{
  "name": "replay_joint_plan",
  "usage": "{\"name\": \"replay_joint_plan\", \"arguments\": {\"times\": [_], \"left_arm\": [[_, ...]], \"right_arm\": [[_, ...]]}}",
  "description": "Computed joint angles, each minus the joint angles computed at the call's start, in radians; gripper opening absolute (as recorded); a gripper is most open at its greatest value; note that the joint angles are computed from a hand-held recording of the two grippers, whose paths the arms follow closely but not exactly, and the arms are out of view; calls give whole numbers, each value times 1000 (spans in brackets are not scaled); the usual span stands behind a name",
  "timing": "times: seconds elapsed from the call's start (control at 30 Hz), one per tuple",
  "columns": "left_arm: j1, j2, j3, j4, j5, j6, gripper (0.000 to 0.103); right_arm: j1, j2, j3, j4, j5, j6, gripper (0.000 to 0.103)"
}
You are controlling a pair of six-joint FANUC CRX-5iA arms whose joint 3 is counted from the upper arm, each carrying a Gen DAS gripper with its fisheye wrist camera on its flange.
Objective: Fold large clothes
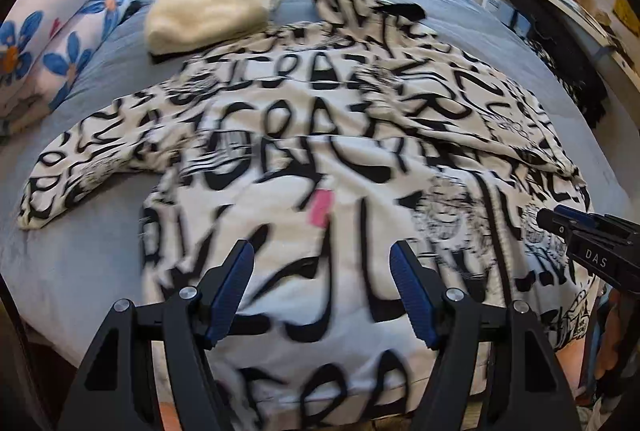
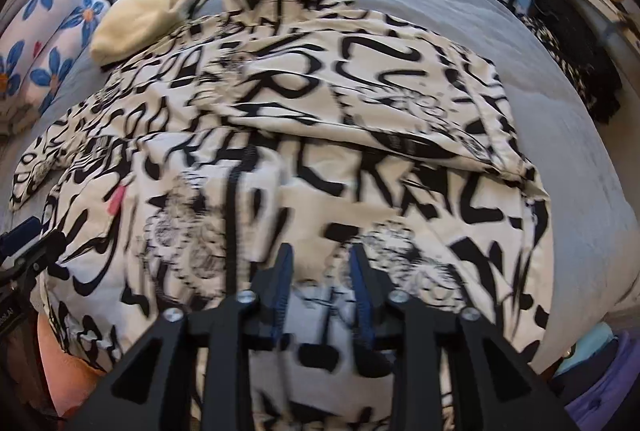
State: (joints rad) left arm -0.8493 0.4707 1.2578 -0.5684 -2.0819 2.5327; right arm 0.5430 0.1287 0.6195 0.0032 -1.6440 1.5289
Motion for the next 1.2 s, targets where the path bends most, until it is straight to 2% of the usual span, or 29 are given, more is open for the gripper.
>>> {"name": "replay_joint_plan", "arguments": {"times": [0.07,0.5,0.73,0.8,0.9,1.03,1.1,1.2], "left_arm": [[0,-58,-78,-9,9,33,69],[38,-418,-497,-87,-7,211,69],[119,-621,-731,-63,29,318,69],[149,-687,-807,-48,65,354,69],[221,-817,-959,9,158,431,69],[396,-1014,-1181,132,321,501,69],[509,-1097,-1273,192,393,483,69],[678,-1204,-1380,272,498,415,69]], "right_arm": [[44,-14,-15,16,16,0,41],[322,-4,-3,110,69,60,42],[437,74,91,133,100,90,42],[465,101,119,146,109,92,42],[503,162,193,144,112,94,42],[534,213,250,127,136,98,42],[546,233,269,120,146,94,42],[556,284,326,101,113,84,42]]}}
